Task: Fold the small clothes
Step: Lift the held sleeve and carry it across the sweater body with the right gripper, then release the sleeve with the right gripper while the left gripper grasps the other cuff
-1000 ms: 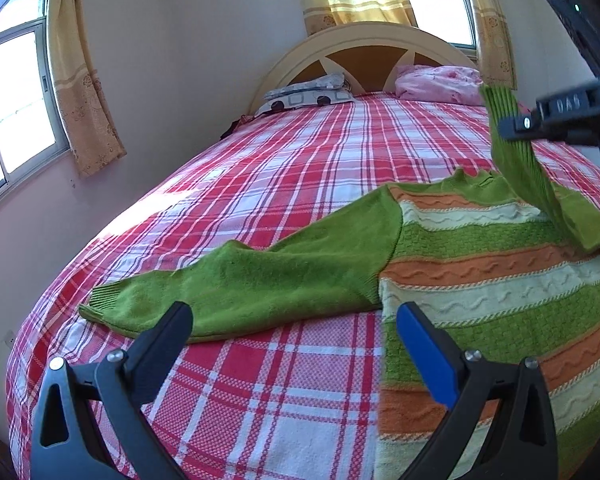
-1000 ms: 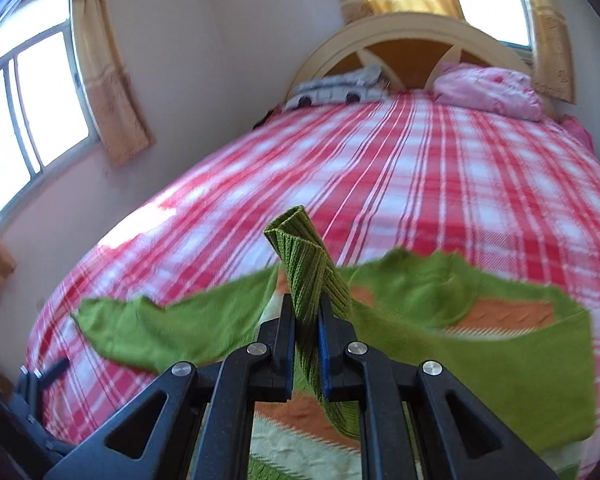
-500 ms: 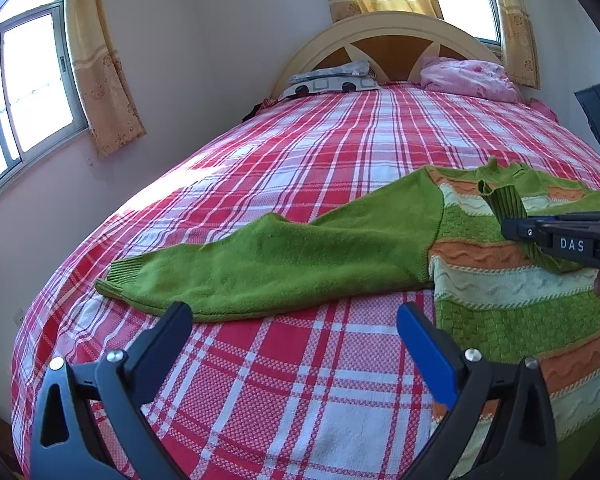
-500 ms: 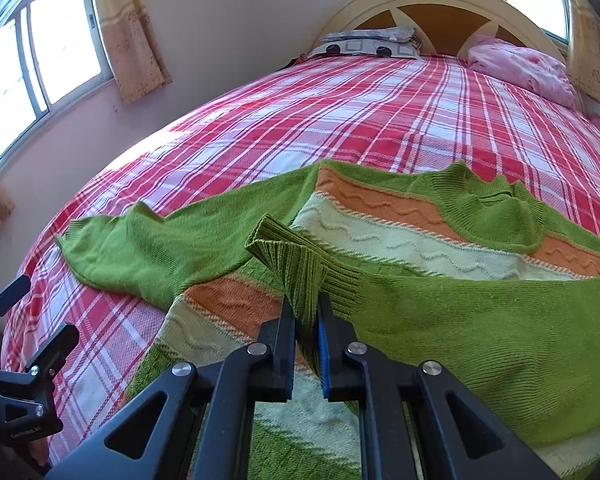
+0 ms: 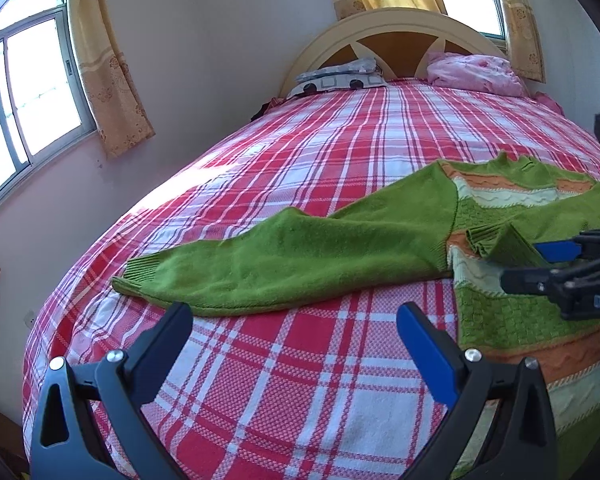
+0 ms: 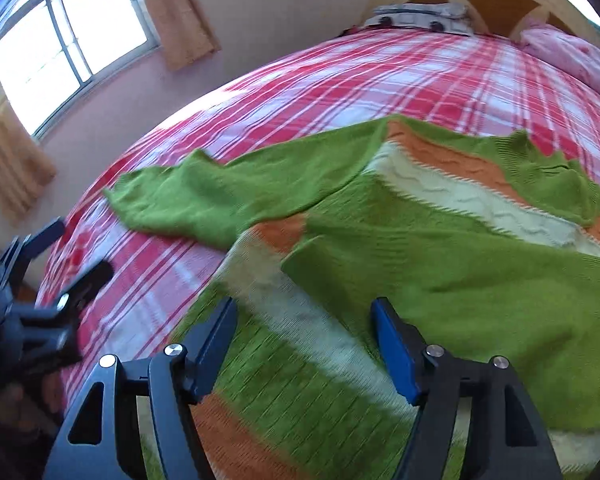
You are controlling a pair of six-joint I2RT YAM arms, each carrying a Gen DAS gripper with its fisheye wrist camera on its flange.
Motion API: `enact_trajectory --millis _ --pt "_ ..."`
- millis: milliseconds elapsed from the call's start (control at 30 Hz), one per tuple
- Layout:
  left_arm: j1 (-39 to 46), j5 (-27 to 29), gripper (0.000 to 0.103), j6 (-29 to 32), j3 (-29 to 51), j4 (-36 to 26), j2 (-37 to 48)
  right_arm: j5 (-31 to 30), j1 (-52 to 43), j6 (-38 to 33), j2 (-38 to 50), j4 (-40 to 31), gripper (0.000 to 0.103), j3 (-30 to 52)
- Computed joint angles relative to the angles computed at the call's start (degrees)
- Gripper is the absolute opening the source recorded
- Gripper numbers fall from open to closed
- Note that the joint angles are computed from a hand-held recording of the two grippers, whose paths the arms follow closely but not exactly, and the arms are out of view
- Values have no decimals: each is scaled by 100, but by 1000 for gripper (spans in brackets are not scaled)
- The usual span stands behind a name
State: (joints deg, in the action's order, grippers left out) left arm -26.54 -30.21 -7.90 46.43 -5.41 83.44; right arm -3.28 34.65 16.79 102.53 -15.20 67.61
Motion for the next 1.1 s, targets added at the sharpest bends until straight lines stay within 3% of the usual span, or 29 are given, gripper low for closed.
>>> enact_trajectory --millis 67,167,233,333,433,500,567,633,733,900,1100 --pt "215 12 103 16 -31 -19 4 195 67 -98 -199 48 70 -180" --pt "605 242 103 -72 -63 -59 3 529 -61 323 -313 130 70 -318" --pt "887 404 103 -123 -14 -127 82 123 -213 508 -186 111 70 -290" --pt "1288 659 103 -184 72 -251 180 153 127 -21 -81 -103 71 -109" --pt "1595 487 103 -186 62 -230 196 1 175 149 -288 352 71 -332" --pt "1735 446 103 -126 60 -223 218 462 237 245 -143 257 71 -203" --pt "1971 576 103 -63 109 -186 270 79 219 172 198 87 71 13" --pt "2233 693 103 -38 265 -196 393 529 468 -69 227 148 73 -43" --pt "2848 1208 103 -359 576 -330 555 1068 731 -249 326 48 75 58" --pt "3452 1961 102 -816 912 -446 902 1059 717 -225 218 251 76 -165" --pt "3664 2570 85 -1333 1206 -515 1420 1189 764 -252 240 262 77 -161"
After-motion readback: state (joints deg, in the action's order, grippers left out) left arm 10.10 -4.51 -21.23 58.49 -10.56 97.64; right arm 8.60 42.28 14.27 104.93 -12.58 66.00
